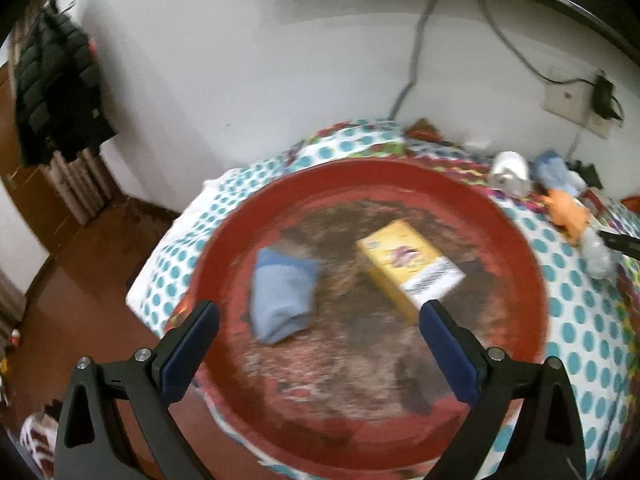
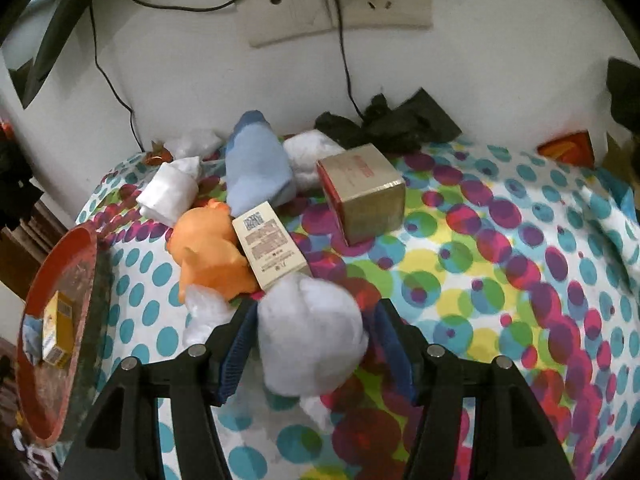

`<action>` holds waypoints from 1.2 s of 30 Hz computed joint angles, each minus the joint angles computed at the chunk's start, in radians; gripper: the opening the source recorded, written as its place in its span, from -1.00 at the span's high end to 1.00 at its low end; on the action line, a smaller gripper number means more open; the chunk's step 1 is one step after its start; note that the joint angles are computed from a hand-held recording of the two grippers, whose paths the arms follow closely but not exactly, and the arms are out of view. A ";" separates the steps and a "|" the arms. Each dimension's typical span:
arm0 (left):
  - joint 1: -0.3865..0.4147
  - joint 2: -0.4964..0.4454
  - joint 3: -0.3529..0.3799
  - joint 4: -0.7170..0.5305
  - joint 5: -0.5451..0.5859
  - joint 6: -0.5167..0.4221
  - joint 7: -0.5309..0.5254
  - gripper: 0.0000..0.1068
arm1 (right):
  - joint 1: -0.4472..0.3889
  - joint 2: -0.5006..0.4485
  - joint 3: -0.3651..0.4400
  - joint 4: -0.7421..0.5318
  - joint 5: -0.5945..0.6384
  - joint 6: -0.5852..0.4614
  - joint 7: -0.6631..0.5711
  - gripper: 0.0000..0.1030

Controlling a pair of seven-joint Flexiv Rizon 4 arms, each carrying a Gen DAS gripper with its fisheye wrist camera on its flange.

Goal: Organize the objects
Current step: 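Grasp the white rolled sock with the right gripper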

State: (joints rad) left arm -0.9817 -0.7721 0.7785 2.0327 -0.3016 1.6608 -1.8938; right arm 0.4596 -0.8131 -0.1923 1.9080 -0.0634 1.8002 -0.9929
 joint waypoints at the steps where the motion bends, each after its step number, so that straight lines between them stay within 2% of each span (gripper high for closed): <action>1: -0.003 -0.004 -0.002 -0.015 0.002 -0.009 0.005 -0.89 | -0.002 -0.005 0.003 -0.005 -0.005 0.003 -0.005 -0.19; 2: -0.010 -0.010 0.001 -0.031 0.006 -0.021 0.007 -0.89 | 0.002 -0.010 0.001 -0.007 -0.009 0.002 -0.010 -0.19; 4: -0.032 -0.029 0.015 -0.074 0.026 -0.054 0.006 -0.89 | -0.030 -0.017 0.038 -0.010 -0.022 0.024 -0.027 0.03; 8: -0.020 -0.041 -0.024 -0.162 0.089 -0.091 0.009 -0.89 | -0.017 -0.012 0.026 0.021 -0.013 0.065 -0.065 0.05; 13: 0.027 -0.064 -0.122 -0.294 0.159 -0.136 0.028 -0.89 | 0.111 0.006 -0.108 0.115 0.070 0.104 -0.135 0.06; 17: 0.079 -0.100 -0.211 -0.418 0.187 -0.195 0.029 -0.89 | 0.217 0.011 -0.219 0.213 0.195 0.141 -0.219 0.06; 20: 0.117 -0.138 -0.274 -0.526 0.193 -0.262 0.021 -0.89 | 0.250 0.015 -0.256 0.275 0.237 0.176 -0.255 0.06; 23: 0.130 -0.190 -0.289 -0.640 0.213 -0.337 0.002 -0.89 | 0.218 0.034 -0.226 0.290 0.255 0.184 -0.291 0.06; 26: 0.139 -0.238 -0.294 -0.746 0.238 -0.412 -0.023 -0.89 | 0.231 0.032 -0.235 0.278 0.272 0.145 -0.307 0.05; 30: 0.188 -0.287 -0.354 -0.853 0.248 -0.472 -0.041 -0.87 | 0.199 0.040 -0.206 0.276 0.263 0.141 -0.305 0.05; 33: 0.216 -0.312 -0.386 -0.911 0.262 -0.536 -0.061 -0.57 | 0.141 0.053 -0.152 0.271 0.243 0.147 -0.302 0.05; 35: 0.230 -0.322 -0.404 -0.933 0.280 -0.560 -0.070 -0.12 | 0.150 0.051 -0.158 0.271 0.247 0.144 -0.303 0.05; 36: 0.247 -0.323 -0.431 -0.935 0.284 -0.565 -0.060 -0.01 | 0.156 0.049 -0.164 0.270 0.249 0.142 -0.303 0.05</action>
State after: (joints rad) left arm -0.7350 -1.0948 0.3472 1.0973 -0.0180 1.0960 -1.9539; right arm 0.6154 -0.7639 -0.3559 2.1784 0.1854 1.9423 -1.2956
